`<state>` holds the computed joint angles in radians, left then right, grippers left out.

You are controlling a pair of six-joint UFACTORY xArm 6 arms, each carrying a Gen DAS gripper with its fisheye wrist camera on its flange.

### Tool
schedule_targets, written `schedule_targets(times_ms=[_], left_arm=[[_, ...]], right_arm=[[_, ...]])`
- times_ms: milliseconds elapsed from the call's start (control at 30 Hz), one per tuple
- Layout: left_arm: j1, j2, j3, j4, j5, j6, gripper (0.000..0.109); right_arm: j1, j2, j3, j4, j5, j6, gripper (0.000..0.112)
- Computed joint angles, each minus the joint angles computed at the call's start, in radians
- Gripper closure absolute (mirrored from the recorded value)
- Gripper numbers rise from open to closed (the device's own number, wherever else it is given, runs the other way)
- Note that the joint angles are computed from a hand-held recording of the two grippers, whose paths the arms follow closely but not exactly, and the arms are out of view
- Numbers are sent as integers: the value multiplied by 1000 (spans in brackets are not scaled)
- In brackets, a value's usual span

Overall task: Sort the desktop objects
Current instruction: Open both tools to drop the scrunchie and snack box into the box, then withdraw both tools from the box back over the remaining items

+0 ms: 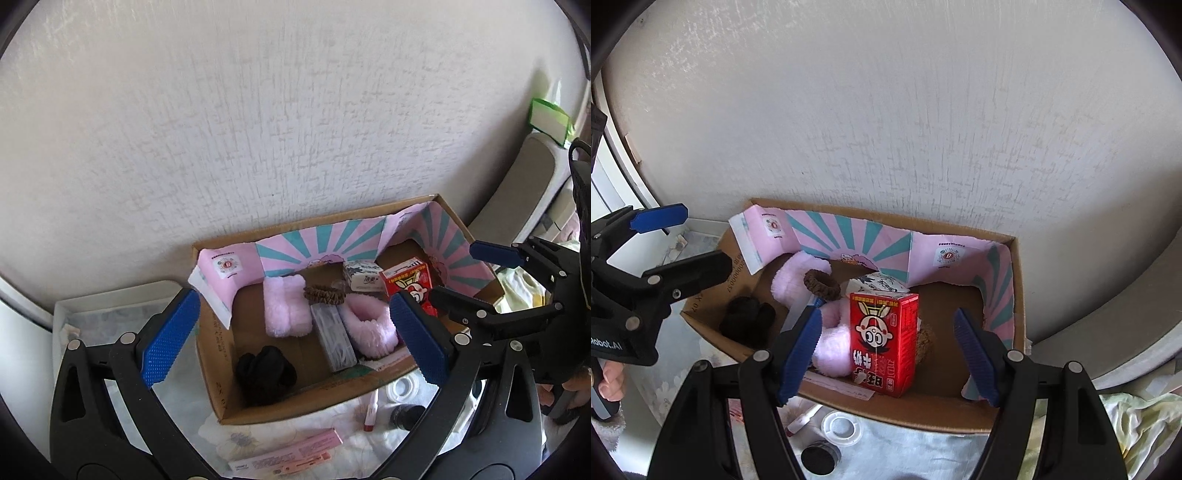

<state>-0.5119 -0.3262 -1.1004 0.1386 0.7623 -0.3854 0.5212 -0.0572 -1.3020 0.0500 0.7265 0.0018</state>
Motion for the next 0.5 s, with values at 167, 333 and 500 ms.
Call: schedule_targets(times_ms=[167,333,500], left_arm=[[-3,-48,15,8,5,10,6],[-1,-104,33,8,14,23,6],[6,-162,58,1,26,42,6]], right_arm=[[13,-45,24,-33,-11,48,42],[32,-95,50,-73,-22,103,42],[52,-153,83,-137,-21,171,42]])
